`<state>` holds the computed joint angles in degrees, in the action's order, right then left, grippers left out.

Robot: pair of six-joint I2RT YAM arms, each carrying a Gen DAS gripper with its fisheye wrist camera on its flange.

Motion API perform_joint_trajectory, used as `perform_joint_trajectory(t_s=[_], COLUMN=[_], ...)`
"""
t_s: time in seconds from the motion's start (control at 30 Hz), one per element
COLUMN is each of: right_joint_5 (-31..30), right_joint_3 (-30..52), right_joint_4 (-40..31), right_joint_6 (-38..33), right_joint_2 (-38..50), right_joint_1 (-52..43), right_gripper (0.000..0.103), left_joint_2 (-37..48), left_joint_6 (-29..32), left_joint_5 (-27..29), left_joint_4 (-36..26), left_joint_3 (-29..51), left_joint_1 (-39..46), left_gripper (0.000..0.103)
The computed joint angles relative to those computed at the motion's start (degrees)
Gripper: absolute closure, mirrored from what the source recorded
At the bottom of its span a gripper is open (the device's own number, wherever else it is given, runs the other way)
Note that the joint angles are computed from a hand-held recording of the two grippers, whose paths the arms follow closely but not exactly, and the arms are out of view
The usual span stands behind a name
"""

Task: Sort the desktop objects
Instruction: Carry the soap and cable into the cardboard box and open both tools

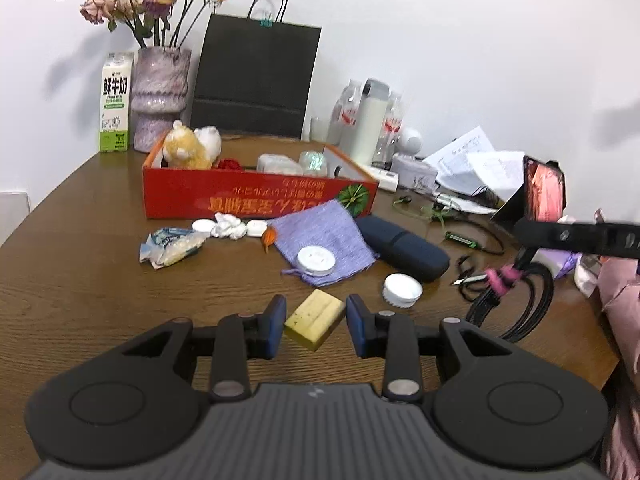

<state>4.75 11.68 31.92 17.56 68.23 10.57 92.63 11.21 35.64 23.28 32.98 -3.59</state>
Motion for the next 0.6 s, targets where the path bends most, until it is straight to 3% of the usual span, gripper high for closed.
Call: perform_joint_trajectory(t_s=[0.13, 0.33, 0.47, 0.6], right_joint_5=[2.45, -2.76, -5.75, -7.7], right_joint_3=[0.6, 9.39, 21.06, 39.23], right_joint_4=[-1.57, -1.44, -2.78, -8.5], right_joint_6=[0.0, -4.59, -9.34, -13.3], right_joint_2=[-1.93, 5.54, 14.71, 26.96], right_joint_1=[4.31, 0.86, -2.42, -4.84], right_gripper=[0.096, 0.098, 0.098, 0.098], left_joint_2=[-1.83, 2.98, 11.13, 22.07], left_joint_6=[-0.49, -1.48, -2.3, -2.78], left_joint_5=[1.87, -1.18, -5.72, -10.17], left_joint_4=[-1.5, -3.84, -9.21, -17.43], left_joint_3=[0.52, 10.99, 26.35, 45.91], left_joint_1=[1.03, -0.42, -2.78, -4.58], left_gripper=[0.07, 0.07, 0.07, 0.07])
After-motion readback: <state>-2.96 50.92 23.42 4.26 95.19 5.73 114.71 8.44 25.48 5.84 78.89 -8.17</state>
